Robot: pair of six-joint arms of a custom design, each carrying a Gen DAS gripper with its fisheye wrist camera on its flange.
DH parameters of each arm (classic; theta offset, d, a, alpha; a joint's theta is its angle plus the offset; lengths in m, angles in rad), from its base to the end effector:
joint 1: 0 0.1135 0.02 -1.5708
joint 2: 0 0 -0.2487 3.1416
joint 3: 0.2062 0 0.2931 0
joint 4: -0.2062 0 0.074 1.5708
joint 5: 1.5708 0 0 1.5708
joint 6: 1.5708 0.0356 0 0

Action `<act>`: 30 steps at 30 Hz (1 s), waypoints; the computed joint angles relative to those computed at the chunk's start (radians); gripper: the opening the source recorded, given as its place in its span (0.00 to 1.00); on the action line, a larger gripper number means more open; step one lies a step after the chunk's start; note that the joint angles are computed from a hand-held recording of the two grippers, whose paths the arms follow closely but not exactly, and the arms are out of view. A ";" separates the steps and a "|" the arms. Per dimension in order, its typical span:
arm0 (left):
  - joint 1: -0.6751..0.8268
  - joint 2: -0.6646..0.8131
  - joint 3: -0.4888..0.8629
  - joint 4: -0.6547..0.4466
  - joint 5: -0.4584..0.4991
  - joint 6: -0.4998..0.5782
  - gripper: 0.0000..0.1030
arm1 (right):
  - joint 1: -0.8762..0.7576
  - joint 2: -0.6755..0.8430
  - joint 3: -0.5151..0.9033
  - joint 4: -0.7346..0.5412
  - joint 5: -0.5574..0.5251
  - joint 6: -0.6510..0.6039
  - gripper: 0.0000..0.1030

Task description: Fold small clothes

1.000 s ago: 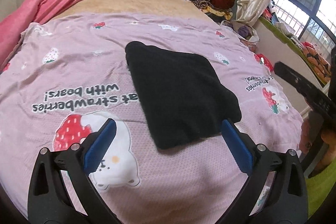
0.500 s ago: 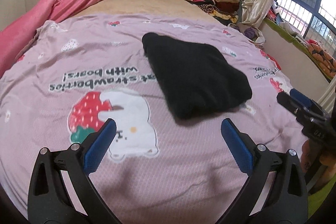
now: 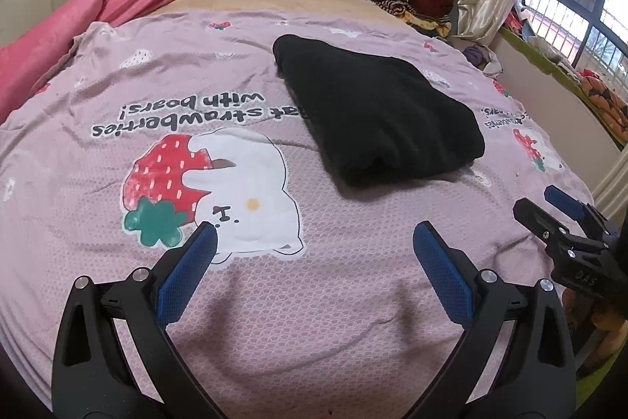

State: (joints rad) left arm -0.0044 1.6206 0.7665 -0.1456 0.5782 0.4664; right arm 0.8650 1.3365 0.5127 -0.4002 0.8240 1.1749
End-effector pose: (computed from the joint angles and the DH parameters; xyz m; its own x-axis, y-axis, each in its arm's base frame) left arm 0.3221 -0.0209 0.0977 -0.6169 0.3793 -0.6896 0.6455 0.7452 -0.1676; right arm 0.1720 0.1616 0.0933 -0.5630 0.3057 -0.7679 0.4259 0.9035 0.0474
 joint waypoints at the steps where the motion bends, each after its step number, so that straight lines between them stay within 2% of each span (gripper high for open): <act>1: 0.001 0.000 0.000 0.002 -0.002 -0.002 0.91 | -0.001 0.002 0.002 -0.001 -0.002 -0.002 0.96; 30: -0.015 -0.005 -0.011 0.024 -0.078 -0.013 0.91 | -0.001 0.010 0.000 -0.001 -0.019 0.006 0.96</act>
